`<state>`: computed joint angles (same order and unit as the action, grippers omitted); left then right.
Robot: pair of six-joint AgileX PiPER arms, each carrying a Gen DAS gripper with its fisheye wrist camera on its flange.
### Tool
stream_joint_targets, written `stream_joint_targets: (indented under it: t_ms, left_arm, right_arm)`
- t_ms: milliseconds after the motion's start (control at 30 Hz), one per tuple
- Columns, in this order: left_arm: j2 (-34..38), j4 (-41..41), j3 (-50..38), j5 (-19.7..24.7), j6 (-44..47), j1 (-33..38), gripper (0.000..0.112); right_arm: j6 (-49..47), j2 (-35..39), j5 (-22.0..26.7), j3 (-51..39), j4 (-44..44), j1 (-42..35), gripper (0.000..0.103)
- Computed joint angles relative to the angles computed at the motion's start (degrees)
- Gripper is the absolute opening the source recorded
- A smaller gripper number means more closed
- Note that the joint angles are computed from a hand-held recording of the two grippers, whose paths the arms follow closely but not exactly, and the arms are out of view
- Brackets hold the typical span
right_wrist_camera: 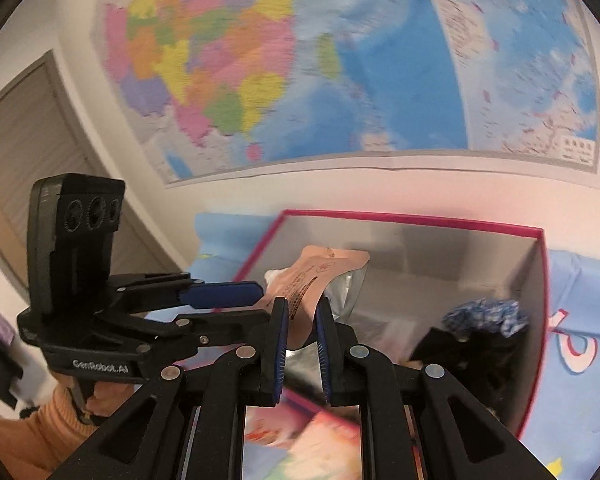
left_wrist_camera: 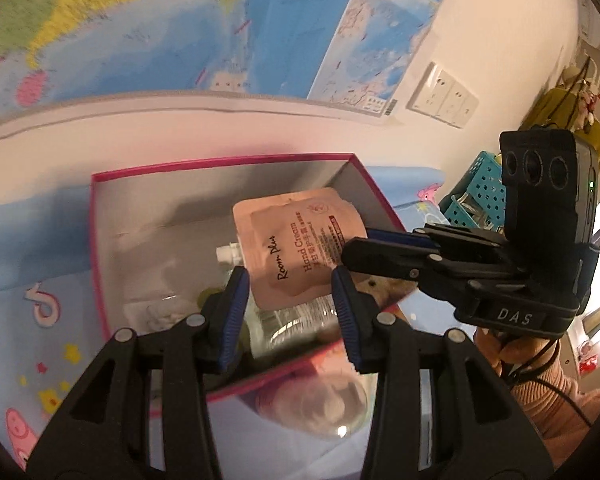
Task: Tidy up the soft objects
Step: 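Carry the hand cream pouch with the right tool over the box, then open the right tool to drop the pouch into the box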
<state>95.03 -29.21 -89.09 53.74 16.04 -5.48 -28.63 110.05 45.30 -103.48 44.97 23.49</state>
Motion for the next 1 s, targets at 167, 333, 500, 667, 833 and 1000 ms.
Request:
stream_joint_targets:
  t_ms: [167, 333, 500, 667, 833, 1000]
  left_arm:
    - [3.31, 3.32, -3.29, -0.04, -4.74, -1.69, 0.044]
    - [-0.98, 3.81, 2.6, -3.94, -5.27, -1.43, 0.044]
    - [-9.95, 1.76, 11.98, -8.05, -1.8, 0.0, 0.044]
    - [-20.61, -1.4, 21.2, -9.75, 3.59, 1.14, 0.045]
    - [-29.84, 0.76, 29.92, -9.99, 3.45, -0.93, 0.048]
    - [-34.67, 2.22, 37.75, -9.33, 1.47, -3.3, 0.048]
  right_arm:
    - [5.26, 3.29, -0.17, -3.5, -3.2, -1.25, 0.023]
    - [2.12, -0.95, -3.34, 3.43, -2.07, -1.74, 0.025]
    - [-7.02, -7.66, -4.31, 12.78, 4.62, -2.98, 0.032]
    - [-17.82, -15.08, -1.14, 22.56, 12.2, -4.69, 0.035]
    - [-24.07, -21.8, 1.6, 32.69, 14.6, -4.65, 0.041]
    - [-25.09, -24.47, 2.17, 40.82, 12.89, -2.1, 0.041]
